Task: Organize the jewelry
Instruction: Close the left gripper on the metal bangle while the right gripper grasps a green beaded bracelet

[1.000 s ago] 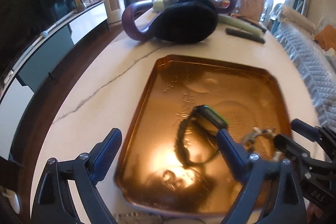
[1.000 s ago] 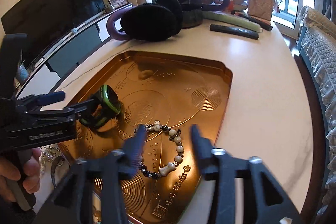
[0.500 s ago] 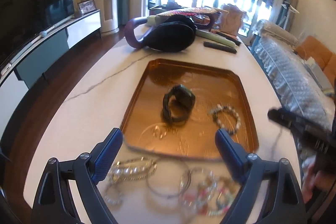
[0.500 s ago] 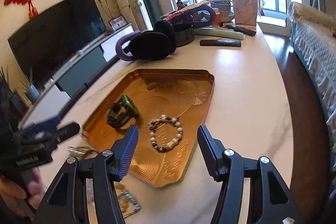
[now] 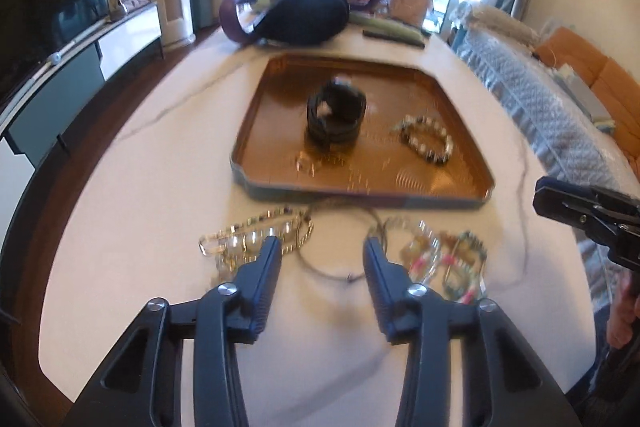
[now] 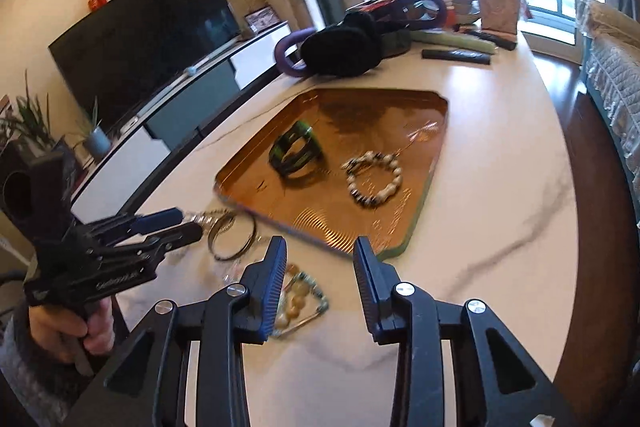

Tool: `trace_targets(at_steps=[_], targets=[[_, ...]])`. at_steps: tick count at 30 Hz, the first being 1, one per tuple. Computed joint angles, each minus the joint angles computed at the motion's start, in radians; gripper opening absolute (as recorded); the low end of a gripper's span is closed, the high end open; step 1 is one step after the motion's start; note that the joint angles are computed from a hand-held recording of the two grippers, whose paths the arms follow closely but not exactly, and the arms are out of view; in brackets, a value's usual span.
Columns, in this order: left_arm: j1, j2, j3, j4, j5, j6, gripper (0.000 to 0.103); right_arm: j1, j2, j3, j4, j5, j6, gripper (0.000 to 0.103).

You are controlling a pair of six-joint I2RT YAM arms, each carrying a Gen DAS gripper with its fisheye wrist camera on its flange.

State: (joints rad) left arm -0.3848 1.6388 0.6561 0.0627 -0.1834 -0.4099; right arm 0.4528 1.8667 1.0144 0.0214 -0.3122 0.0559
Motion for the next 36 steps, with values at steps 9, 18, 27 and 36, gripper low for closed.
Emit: trace_targets(at_steps=[9,18,27,36], targets=[[0.06,0.066,0.011,-0.019,0.134,-0.017,0.023,0.036,0.041,-0.024,-0.017,0.066,-0.091,0.031],[0.114,0.056,-0.005,0.025,0.192,-0.057,0.024,0.057,0.144,0.043,-0.026,0.076,-0.143,0.016],[0.11,0.156,0.095,0.009,0.19,-0.043,0.023,0.105,0.18,0.074,-0.013,0.189,-0.232,0.017],[0.081,0.113,0.069,0.018,0.174,-0.02,0.005,0.09,0.192,0.079,0.021,0.142,-0.196,0.006]])
